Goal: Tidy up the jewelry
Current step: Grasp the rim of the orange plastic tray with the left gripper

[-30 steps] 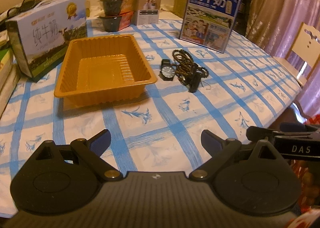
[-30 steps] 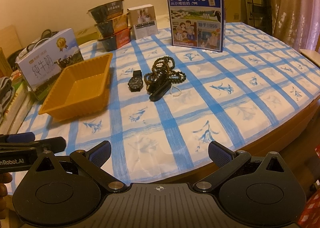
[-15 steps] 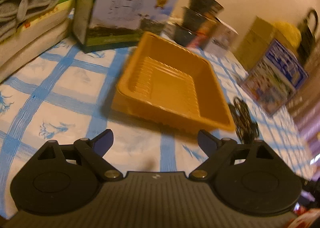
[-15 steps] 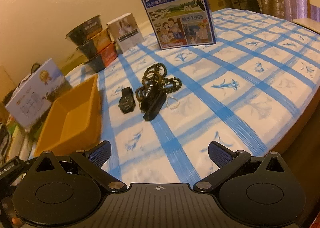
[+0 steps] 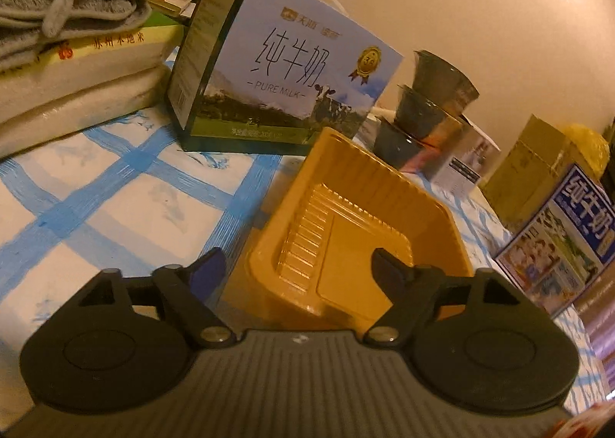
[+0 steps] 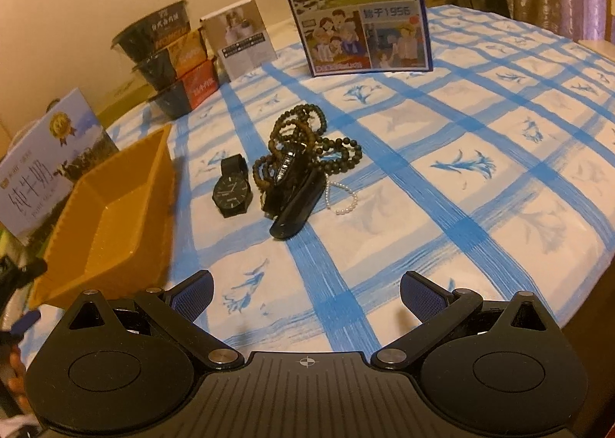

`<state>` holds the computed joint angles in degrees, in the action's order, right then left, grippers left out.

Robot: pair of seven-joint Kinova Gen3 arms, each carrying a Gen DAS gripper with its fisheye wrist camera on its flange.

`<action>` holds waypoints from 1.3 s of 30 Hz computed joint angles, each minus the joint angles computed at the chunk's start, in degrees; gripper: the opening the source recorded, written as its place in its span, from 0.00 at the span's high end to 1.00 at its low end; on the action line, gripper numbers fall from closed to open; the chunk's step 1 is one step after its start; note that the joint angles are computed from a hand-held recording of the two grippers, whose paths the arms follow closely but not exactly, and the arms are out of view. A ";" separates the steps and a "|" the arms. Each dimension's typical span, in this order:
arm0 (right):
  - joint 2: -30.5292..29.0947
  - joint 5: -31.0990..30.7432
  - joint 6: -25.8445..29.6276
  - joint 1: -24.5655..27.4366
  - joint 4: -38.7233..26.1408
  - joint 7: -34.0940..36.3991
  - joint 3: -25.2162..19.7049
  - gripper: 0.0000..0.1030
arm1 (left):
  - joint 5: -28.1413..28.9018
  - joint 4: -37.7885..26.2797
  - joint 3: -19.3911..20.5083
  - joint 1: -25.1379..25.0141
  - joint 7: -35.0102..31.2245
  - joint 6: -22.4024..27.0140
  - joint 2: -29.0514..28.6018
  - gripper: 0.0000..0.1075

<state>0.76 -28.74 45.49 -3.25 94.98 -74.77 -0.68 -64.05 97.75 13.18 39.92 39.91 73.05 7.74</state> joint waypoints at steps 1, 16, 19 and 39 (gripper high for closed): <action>0.33 0.16 -0.24 -0.09 -0.02 0.10 -0.06 0.00 | -0.16 -0.23 -0.19 -0.23 -0.06 -0.09 0.60 0.34; 4.97 -0.03 -1.53 1.16 -1.75 1.88 -1.56 0.01 | -3.69 -0.23 -3.89 -0.75 -2.89 -2.63 4.39 0.76; 5.51 0.64 -2.37 1.08 -1.84 2.71 -1.96 0.12 | -4.72 1.01 -3.99 -1.88 -5.89 -5.83 3.50 0.91; 7.84 -4.03 -7.14 3.01 -3.09 8.97 -4.27 0.38 | -22.23 5.38 -3.35 -6.47 -32.69 -15.56 1.16 0.97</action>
